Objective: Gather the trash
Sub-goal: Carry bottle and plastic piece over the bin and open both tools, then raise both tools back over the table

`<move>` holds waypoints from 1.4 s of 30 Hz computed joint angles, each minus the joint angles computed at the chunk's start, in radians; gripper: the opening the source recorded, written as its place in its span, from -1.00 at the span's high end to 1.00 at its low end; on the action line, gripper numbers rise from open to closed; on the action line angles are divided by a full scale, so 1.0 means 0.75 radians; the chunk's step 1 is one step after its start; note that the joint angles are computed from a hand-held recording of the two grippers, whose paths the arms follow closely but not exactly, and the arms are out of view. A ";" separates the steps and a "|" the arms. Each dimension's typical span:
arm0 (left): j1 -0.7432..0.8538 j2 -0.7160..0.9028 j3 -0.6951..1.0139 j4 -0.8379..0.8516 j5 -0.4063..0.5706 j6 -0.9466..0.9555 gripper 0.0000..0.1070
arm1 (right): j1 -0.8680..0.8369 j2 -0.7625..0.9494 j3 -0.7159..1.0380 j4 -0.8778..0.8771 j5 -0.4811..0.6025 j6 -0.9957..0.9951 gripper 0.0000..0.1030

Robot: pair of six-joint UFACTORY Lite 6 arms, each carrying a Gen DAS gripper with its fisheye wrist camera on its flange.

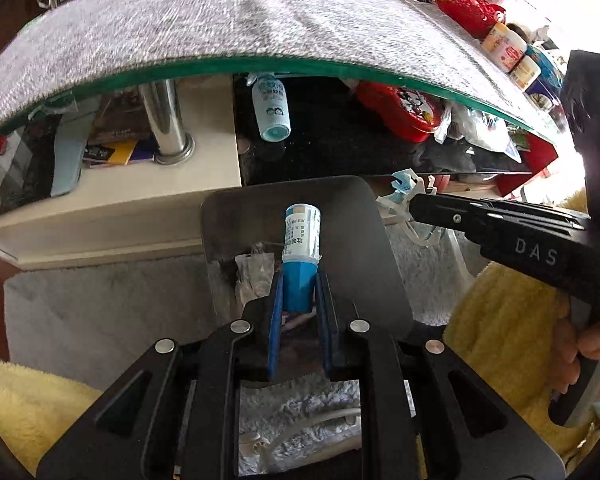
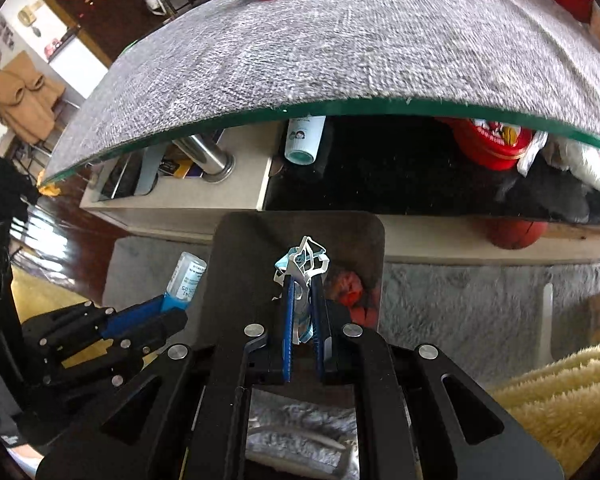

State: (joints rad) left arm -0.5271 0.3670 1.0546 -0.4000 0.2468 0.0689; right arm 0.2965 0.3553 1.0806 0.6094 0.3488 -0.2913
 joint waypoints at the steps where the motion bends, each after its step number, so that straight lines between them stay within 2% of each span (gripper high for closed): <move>1: 0.001 0.001 0.001 0.003 0.001 -0.007 0.73 | -0.004 0.002 0.000 0.005 0.004 -0.004 0.76; 5: -0.004 0.008 0.005 -0.028 -0.001 0.028 0.72 | -0.031 0.015 0.003 0.103 0.025 -0.097 0.75; 11: -0.002 0.012 0.009 -0.064 -0.001 0.064 0.67 | -0.034 0.031 0.019 0.107 0.032 -0.095 0.70; 14: 0.001 0.006 0.004 -0.058 -0.003 0.051 0.55 | -0.037 0.029 0.015 0.120 0.025 -0.097 0.24; 16: 0.000 0.000 -0.001 -0.047 -0.008 0.039 0.48 | -0.039 0.024 0.010 0.111 0.015 -0.083 0.22; 17: 0.001 -0.005 -0.005 -0.044 -0.011 0.035 0.39 | -0.042 0.021 0.007 0.114 0.014 -0.081 0.17; 19: 0.002 -0.015 -0.013 -0.016 -0.018 0.004 0.16 | -0.043 0.012 0.000 0.099 0.003 -0.061 -0.05; 21: 0.001 -0.035 -0.028 0.056 -0.038 -0.074 -0.15 | -0.045 -0.008 -0.015 0.081 -0.017 -0.033 -0.42; 22: 0.003 -0.043 -0.032 0.063 -0.044 -0.080 -0.20 | -0.047 -0.019 -0.022 0.064 -0.028 -0.011 -0.50; 23: 0.006 -0.052 -0.036 0.064 -0.049 -0.082 -0.34 | -0.050 -0.030 -0.030 0.047 -0.041 0.015 -0.64; 24: 0.007 -0.056 -0.038 0.087 -0.053 -0.108 -0.47 | -0.054 -0.032 -0.031 0.047 -0.046 0.020 -0.74; 26: 0.007 -0.057 -0.035 0.155 -0.053 -0.179 -0.58 | -0.066 -0.042 -0.038 0.074 -0.046 0.008 -0.83; 33: 0.009 -0.097 -0.015 0.245 -0.007 -0.268 -0.73 | -0.088 -0.083 -0.006 0.115 0.022 0.009 -0.86; 35: 0.019 -0.110 0.008 0.323 0.023 -0.358 -0.73 | -0.082 -0.097 0.053 0.001 0.052 0.123 -0.86; 39: 0.096 -0.124 0.094 0.221 0.117 -0.285 -0.73 | -0.091 -0.088 0.218 -0.195 0.133 0.286 -0.86; 42: 0.141 -0.126 0.212 0.303 0.198 -0.338 -0.73 | -0.121 -0.041 0.392 -0.276 0.210 0.340 -0.86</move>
